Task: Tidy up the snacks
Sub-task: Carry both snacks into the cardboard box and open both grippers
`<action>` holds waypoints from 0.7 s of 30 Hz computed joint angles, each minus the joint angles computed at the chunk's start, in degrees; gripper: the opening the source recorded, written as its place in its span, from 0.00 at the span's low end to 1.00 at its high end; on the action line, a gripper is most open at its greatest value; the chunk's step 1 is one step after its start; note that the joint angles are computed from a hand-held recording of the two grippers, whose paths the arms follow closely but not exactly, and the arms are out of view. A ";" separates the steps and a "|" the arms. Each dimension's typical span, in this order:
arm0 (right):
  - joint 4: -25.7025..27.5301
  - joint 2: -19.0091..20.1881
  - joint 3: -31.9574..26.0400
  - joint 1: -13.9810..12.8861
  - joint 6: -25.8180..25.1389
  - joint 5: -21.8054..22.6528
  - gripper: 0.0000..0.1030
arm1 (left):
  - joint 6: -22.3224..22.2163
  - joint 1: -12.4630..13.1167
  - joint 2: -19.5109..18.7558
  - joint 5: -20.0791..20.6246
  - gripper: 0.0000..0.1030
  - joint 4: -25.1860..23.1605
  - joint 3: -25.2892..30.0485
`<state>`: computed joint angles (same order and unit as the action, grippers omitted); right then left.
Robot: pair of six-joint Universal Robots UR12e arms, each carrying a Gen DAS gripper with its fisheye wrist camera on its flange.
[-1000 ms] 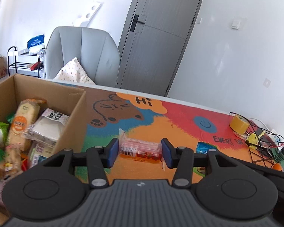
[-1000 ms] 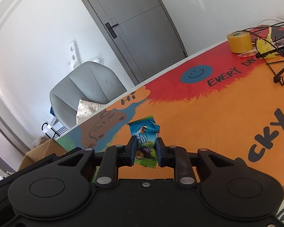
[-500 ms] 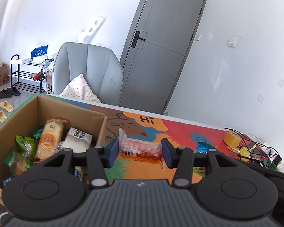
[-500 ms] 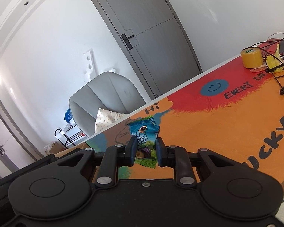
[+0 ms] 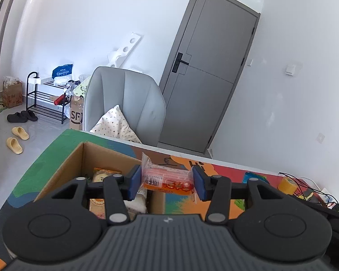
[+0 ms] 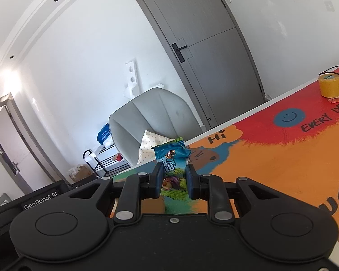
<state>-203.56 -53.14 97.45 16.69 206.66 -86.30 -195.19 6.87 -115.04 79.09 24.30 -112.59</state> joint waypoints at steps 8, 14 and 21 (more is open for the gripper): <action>1.91 0.78 -1.98 1.35 -1.70 2.41 0.22 | 0.08 2.30 0.74 0.26 0.47 -2.18 -0.93; 3.10 1.43 -3.35 2.38 -2.52 3.40 0.22 | 0.01 3.69 1.13 0.27 0.47 -2.77 -1.61; 4.23 1.61 -4.09 3.22 -3.42 3.87 0.22 | -0.85 4.86 1.46 -0.74 0.57 -4.15 -2.13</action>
<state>-199.34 -51.53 93.36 19.92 203.24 -82.43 -196.04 11.73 -113.58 78.35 20.15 -114.72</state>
